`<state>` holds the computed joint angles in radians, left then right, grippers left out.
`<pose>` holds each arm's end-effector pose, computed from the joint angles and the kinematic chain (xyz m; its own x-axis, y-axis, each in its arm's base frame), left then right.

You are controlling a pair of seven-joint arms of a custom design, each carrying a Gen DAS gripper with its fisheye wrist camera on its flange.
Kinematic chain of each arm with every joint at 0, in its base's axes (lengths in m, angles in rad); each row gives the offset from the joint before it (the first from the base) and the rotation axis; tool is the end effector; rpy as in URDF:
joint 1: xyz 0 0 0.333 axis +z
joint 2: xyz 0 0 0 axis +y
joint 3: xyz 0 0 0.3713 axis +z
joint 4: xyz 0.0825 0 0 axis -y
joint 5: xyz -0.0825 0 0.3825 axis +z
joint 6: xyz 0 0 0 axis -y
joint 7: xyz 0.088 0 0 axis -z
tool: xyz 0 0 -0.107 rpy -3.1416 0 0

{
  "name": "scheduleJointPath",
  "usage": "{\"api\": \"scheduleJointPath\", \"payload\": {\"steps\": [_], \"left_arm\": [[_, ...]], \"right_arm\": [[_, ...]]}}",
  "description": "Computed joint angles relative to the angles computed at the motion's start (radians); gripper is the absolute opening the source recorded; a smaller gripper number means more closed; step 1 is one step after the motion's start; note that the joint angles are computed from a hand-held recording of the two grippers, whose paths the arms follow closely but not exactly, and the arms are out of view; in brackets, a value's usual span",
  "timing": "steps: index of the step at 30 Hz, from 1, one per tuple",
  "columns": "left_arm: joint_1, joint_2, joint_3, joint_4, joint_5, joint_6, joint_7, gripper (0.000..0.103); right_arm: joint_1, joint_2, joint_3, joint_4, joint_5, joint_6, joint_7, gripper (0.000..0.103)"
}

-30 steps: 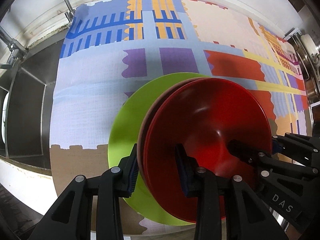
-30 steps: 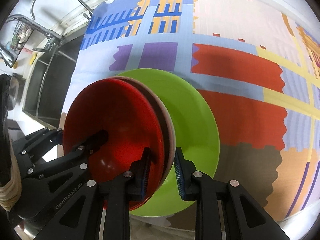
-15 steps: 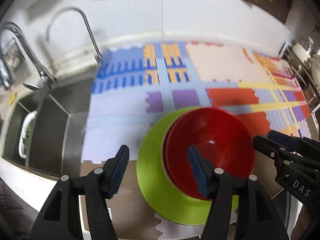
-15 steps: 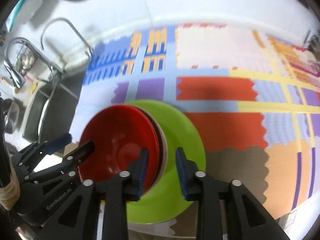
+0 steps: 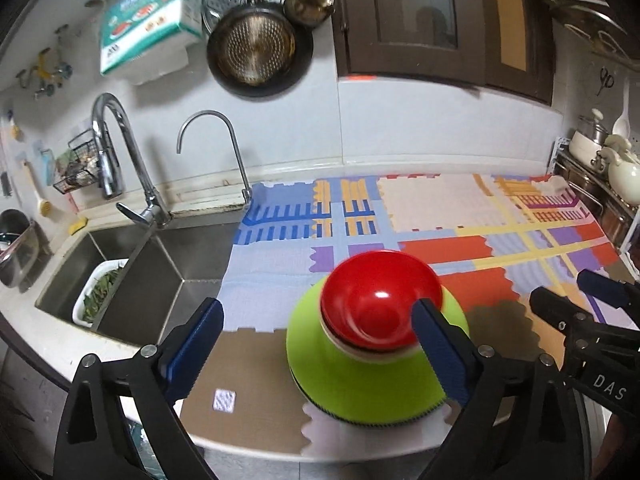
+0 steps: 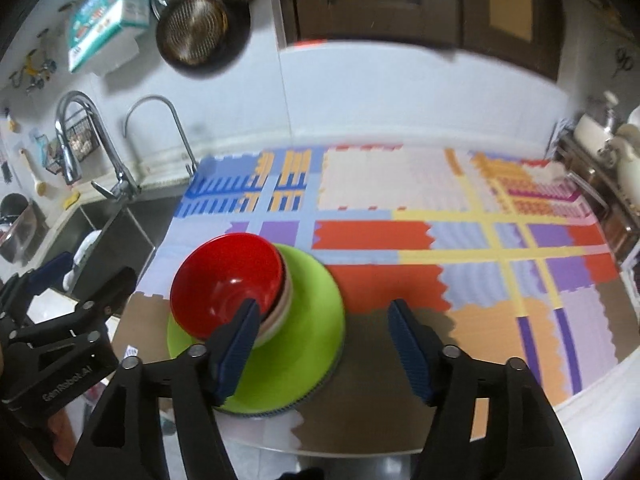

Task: Organize plates and bowls

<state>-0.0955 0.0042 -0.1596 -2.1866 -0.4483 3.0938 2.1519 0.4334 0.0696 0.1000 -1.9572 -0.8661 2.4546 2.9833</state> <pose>0.5675 -0.1108 0.5450 -0.3448 -0.9342 -0.0914 -0.5548 0.2814 -0.7829 0.5279 0.3100 0.5426 -0.2790 -0.9581 -0.0654 -0.6728 0.2436 -0.6986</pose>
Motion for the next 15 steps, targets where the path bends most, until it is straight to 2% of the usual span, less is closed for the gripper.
{"api": "scheduleJointPath", "payload": {"steps": [3,5,7,10,15], "left_arm": [[-0.034,-0.07,0.008,-0.083,-0.092,0.04,0.065,0.099],[-0.092,-0.111,0.045,-0.138,-0.135,0.079,0.105,0.099],[-0.126,-0.159,0.062,-0.201,-0.128,0.119,0.099,0.099],[-0.194,-0.234,0.109,-0.283,-0.125,0.14,0.086,0.101],[-0.192,-0.353,0.095,-0.398,-0.083,0.153,0.015,0.103]], "right_arm": [[0.012,-0.069,0.015,-0.074,-0.113,-0.015,0.105,0.074],[0.01,-0.11,0.039,-0.117,-0.186,-0.038,0.172,0.079],[0.01,-0.161,0.07,-0.169,-0.254,-0.076,0.237,0.08],[0.008,-0.219,0.112,-0.227,-0.285,-0.117,0.288,0.082],[0.012,-0.307,0.169,-0.305,-0.272,-0.156,0.324,0.082]]}}
